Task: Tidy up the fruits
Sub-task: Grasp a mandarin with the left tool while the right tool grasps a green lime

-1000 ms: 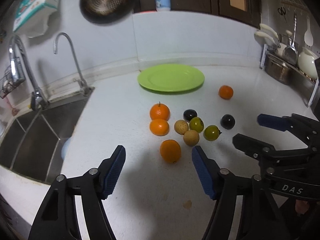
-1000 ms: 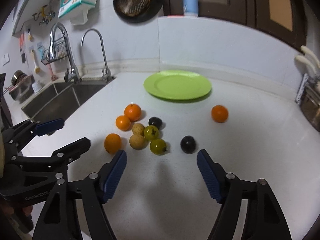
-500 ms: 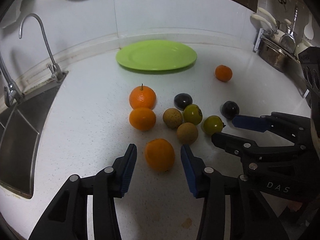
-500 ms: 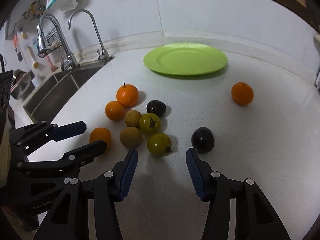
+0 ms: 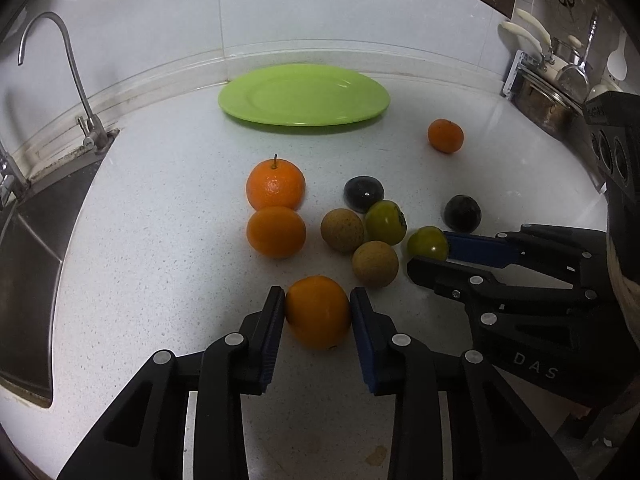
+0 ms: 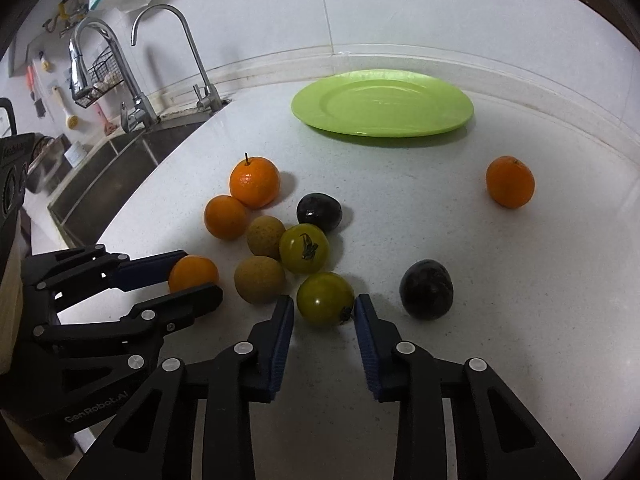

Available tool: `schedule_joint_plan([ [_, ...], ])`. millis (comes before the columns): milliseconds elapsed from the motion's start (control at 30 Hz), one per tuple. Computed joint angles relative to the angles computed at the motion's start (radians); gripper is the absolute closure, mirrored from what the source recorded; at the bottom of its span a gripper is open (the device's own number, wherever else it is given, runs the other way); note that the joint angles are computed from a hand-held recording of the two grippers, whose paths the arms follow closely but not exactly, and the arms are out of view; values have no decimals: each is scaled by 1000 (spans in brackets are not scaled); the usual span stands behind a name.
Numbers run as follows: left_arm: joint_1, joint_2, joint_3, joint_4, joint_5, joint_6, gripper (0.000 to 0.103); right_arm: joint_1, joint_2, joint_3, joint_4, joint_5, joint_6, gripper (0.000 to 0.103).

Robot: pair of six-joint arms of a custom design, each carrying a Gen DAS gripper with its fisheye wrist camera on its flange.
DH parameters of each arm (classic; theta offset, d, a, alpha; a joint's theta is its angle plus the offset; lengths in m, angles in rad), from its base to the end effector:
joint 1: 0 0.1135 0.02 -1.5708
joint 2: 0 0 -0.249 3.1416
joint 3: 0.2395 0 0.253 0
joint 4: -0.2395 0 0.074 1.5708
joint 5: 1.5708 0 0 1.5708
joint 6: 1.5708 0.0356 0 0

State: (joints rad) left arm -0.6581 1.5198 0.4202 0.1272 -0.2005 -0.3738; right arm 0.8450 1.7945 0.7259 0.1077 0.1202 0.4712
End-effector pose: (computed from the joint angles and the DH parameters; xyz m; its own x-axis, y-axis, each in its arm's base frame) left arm 0.1892 -0.1373 0.0805 -0.7950 0.1623 -0.5845 0.2367 0.9702 -0.0525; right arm 0.2081 0.2281 0.0801 -0.8012 -0.2238 -0.5550 -0.3740 0.9112 0.1724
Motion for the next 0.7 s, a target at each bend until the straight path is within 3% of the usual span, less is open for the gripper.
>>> schedule_joint_plan([
  [433, 3, -146, -2, -86, -5, 8, 70, 25, -131, -32, -49, 34, 15, 74],
  [700, 48, -253, 23, -137, 1, 91, 70, 34, -225, -14, -108, 74, 9, 74],
])
